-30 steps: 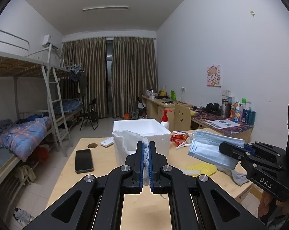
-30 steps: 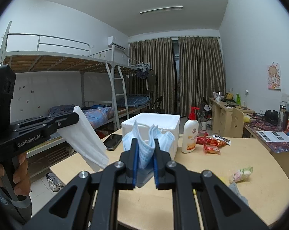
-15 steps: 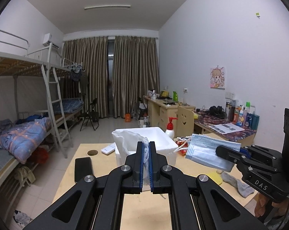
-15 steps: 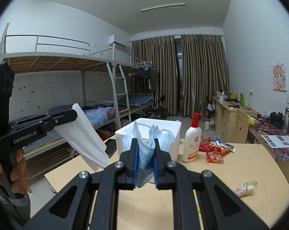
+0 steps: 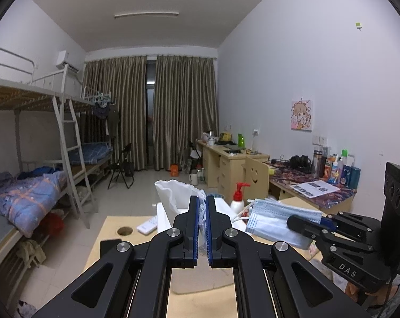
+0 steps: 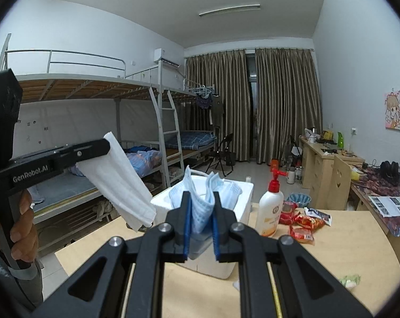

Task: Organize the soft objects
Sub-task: 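Carry the tissue and mask over the white foam box with both tools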

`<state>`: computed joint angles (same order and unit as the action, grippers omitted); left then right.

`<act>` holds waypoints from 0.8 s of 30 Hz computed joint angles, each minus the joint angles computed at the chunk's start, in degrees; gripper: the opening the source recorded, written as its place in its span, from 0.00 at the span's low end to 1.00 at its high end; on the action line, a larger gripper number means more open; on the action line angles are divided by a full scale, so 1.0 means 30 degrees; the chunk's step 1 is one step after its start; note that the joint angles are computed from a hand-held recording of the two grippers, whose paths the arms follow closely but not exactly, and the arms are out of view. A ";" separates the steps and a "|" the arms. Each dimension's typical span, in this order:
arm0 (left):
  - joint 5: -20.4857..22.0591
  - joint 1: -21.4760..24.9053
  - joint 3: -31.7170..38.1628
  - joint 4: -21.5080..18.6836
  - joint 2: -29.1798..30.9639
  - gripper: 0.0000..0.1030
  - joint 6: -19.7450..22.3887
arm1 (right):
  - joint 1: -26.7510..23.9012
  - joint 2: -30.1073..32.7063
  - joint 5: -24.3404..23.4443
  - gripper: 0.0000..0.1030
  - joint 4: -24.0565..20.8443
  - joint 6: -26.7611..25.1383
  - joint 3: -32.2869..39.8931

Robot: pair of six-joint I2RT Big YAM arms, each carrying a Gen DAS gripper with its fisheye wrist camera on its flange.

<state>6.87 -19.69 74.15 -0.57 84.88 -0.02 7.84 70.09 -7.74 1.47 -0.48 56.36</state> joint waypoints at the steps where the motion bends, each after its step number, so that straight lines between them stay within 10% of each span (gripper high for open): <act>1: 0.0044 0.0009 0.0215 -0.0020 0.0142 0.05 0.0016 | -0.0040 0.0127 -0.0001 0.16 -0.0036 -0.0030 0.0163; 24: 0.0669 0.0221 0.7154 -0.2520 0.5452 0.05 -0.0233 | -0.0709 0.3023 -0.0908 0.16 -0.0025 -0.0054 0.2911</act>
